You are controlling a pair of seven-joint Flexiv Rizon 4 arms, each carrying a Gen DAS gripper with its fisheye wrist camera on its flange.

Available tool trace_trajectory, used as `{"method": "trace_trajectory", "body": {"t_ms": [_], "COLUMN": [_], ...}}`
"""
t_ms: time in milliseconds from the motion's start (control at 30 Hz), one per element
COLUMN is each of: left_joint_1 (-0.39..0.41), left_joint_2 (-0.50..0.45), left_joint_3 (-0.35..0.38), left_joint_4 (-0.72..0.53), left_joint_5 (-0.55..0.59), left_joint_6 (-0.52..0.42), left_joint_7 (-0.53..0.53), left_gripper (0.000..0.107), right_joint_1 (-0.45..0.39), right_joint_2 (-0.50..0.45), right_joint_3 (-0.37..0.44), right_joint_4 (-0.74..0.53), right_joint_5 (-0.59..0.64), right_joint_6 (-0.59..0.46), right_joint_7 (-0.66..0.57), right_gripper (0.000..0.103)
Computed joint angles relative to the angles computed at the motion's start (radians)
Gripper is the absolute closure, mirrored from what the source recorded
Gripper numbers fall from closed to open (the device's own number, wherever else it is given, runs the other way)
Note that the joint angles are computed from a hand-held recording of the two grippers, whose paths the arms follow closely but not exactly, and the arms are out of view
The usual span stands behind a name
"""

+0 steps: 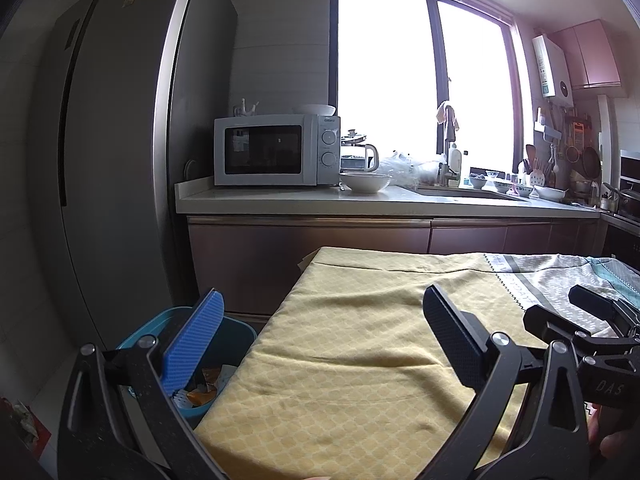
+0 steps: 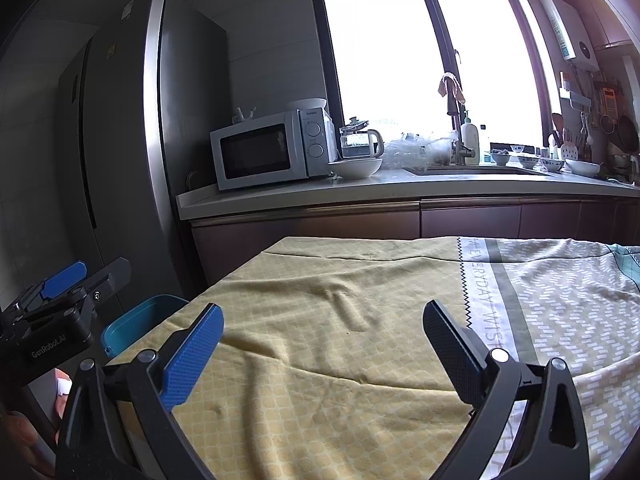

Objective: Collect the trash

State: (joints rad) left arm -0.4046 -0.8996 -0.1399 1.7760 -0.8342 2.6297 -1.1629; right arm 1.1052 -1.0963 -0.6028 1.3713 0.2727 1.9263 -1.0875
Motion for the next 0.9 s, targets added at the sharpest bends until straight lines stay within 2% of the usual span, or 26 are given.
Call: {"method": "trace_trajectory", "body": {"t_ms": [900], "left_joint_1": [-0.003], "left_joint_2": [-0.012], "left_joint_3": [-0.002], "left_joint_4": [-0.016], "left_joint_5": [0.000], "left_joint_6": [-0.003], "left_joint_7": [0.004], "left_gripper": [0.009], "right_joint_1": [-0.002], "right_joint_2": [0.005], "right_joint_3": [0.006], "right_joint_4": [0.003], "right_joint_5": [0.017], "right_joint_6": [0.008], "right_joint_7": [-0.015], "right_gripper": [0.007]}}
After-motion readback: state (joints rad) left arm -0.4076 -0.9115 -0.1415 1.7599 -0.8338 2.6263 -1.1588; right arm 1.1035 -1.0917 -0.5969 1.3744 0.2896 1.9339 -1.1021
